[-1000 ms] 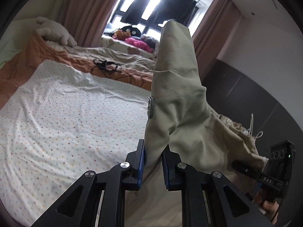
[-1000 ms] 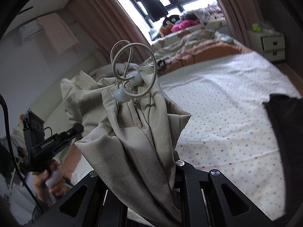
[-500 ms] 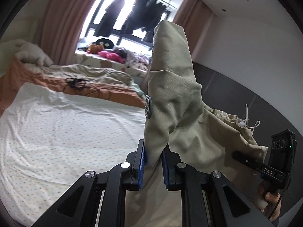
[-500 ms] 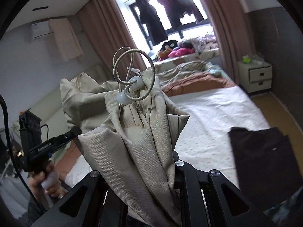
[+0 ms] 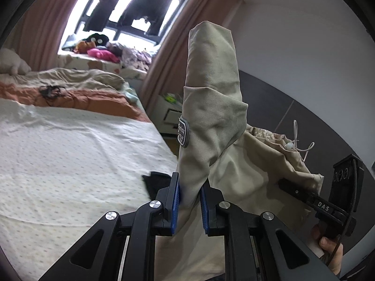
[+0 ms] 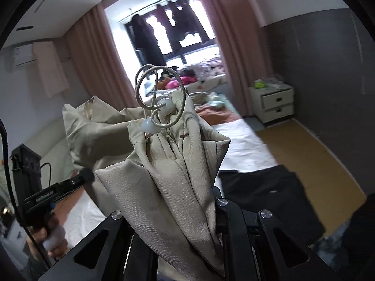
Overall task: Fold large clothes
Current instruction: 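Lift the folded jacket with both tools and carry it toward the clothes stack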
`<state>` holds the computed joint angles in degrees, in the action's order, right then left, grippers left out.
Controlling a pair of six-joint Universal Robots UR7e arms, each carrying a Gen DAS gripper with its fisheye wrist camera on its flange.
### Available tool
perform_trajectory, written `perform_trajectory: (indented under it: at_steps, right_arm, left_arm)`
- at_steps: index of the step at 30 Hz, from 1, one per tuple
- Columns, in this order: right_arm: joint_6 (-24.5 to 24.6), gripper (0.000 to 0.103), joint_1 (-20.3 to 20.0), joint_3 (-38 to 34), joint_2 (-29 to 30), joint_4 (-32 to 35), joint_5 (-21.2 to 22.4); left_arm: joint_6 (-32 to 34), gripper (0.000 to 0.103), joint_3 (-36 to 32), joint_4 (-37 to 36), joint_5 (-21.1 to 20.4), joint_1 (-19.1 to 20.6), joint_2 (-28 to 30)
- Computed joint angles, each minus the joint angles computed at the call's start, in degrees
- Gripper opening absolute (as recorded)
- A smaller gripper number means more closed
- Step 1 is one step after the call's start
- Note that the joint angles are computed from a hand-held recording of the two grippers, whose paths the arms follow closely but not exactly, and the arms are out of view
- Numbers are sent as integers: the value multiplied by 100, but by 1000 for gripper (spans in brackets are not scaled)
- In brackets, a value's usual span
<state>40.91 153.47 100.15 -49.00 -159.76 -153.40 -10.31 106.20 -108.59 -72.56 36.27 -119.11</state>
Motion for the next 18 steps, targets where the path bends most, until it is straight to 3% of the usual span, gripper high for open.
perform_trajectory:
  at_steps: [5, 11, 18]
  right_arm:
    - [611, 11, -62, 300, -458, 702, -340]
    - [1622, 11, -22, 470, -1043, 2047, -547]
    - [2405, 11, -201, 527, -1464, 3287, -611]
  left_arm:
    - [-198, 16, 305, -260, -230, -113, 176]
    - [-542, 16, 468, -125, -350, -467, 245]
    - [-370, 16, 540, -359, -837, -89, 716]
